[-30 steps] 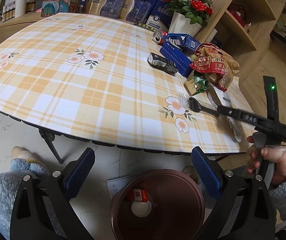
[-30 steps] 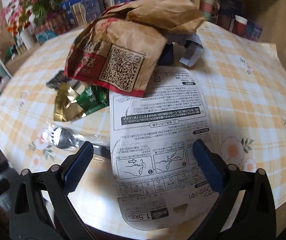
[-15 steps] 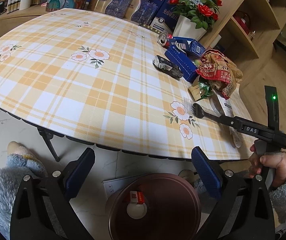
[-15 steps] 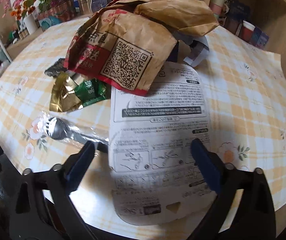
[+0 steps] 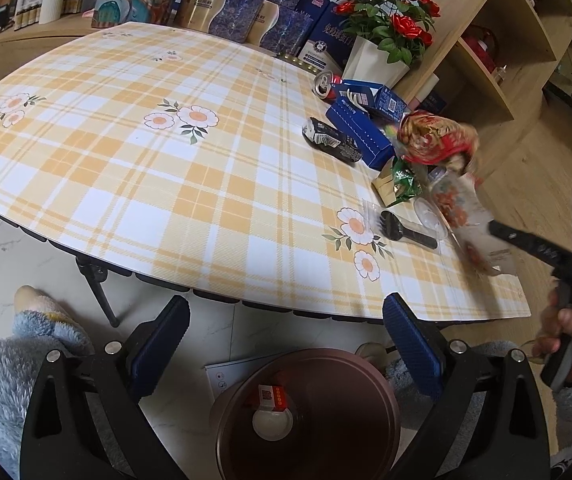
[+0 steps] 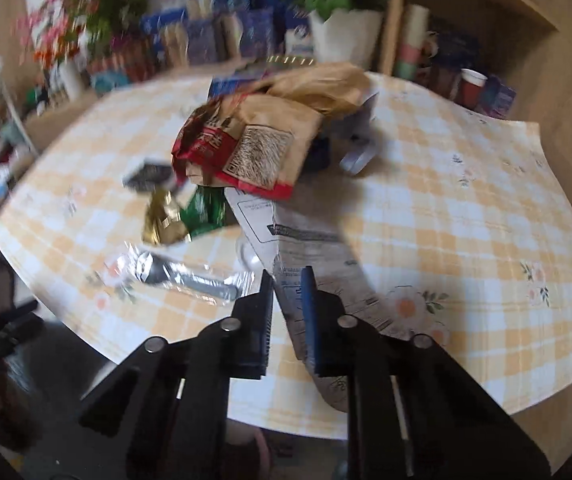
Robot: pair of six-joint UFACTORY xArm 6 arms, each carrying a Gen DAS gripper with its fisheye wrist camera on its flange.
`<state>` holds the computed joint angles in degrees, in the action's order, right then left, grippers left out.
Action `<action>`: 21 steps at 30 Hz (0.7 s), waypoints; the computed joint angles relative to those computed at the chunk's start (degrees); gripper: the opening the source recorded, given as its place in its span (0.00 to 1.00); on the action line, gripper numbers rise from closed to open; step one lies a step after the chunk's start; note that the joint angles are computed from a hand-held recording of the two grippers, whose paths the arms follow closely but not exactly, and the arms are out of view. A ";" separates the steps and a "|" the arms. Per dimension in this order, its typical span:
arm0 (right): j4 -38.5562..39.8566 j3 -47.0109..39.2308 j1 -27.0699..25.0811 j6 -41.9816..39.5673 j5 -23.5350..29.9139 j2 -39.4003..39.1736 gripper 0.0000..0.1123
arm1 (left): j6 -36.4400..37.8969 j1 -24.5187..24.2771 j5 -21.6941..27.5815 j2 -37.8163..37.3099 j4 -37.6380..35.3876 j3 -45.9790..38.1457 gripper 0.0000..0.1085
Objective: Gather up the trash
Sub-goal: 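Grasp the clear plastic packaging on the table with the right tool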
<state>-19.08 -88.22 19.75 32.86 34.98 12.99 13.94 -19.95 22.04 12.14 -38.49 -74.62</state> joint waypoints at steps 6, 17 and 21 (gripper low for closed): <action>11.62 8.72 -4.45 1.33 -7.35 -7.38 0.10 | 0.36 -0.15 -0.16 -0.59 -0.38 0.52 0.87; 25.07 17.41 -7.22 -2.54 -11.76 -12.55 0.10 | -0.36 -0.64 -0.61 -1.37 1.74 1.41 0.87; 22.09 17.20 -6.81 -1.54 -11.30 -11.70 0.11 | -1.31 -0.96 -0.35 -1.15 3.97 1.13 0.87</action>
